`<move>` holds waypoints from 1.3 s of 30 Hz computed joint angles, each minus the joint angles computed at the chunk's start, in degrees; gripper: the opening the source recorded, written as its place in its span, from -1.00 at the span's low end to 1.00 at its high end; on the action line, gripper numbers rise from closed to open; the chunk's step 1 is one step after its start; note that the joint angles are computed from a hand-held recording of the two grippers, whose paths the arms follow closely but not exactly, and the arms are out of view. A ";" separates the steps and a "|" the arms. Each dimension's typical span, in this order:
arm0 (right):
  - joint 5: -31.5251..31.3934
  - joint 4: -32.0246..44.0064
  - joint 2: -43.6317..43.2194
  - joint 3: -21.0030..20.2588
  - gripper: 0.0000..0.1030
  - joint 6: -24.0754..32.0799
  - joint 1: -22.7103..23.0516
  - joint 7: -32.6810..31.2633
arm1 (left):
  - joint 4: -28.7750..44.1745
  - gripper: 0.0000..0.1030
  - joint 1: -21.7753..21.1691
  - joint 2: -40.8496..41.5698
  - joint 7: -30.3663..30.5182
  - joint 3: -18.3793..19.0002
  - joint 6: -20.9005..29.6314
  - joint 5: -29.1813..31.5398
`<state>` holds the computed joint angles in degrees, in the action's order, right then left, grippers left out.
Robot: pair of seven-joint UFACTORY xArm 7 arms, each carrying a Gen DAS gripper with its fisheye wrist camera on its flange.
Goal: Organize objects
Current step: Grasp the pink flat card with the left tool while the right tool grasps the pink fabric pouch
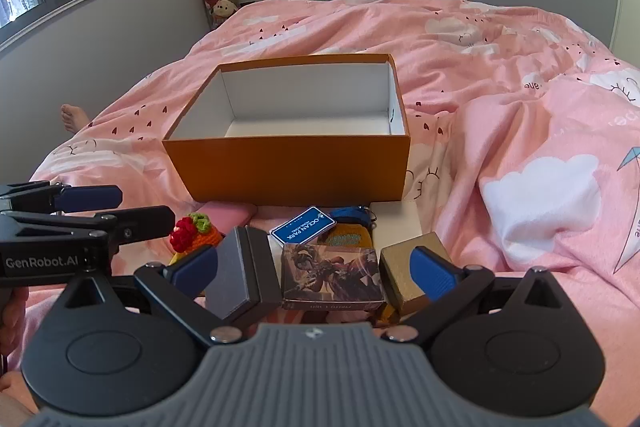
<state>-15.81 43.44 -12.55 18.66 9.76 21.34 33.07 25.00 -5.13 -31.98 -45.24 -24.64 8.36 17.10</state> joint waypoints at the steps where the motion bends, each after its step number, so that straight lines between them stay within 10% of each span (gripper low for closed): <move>1: 0.06 -0.04 0.02 -0.08 0.98 -0.04 0.05 -0.08 | -0.02 0.71 0.00 -0.01 0.00 0.01 0.02 0.03; 27: 1.64 0.48 0.47 -0.99 0.98 1.41 1.16 -1.25 | -0.34 0.70 -0.56 0.11 0.00 0.46 0.08 0.12; 39: 18.12 6.15 5.56 -6.65 0.70 6.19 7.63 -20.46 | -0.55 0.28 -8.55 2.21 11.60 13.76 2.02 -9.34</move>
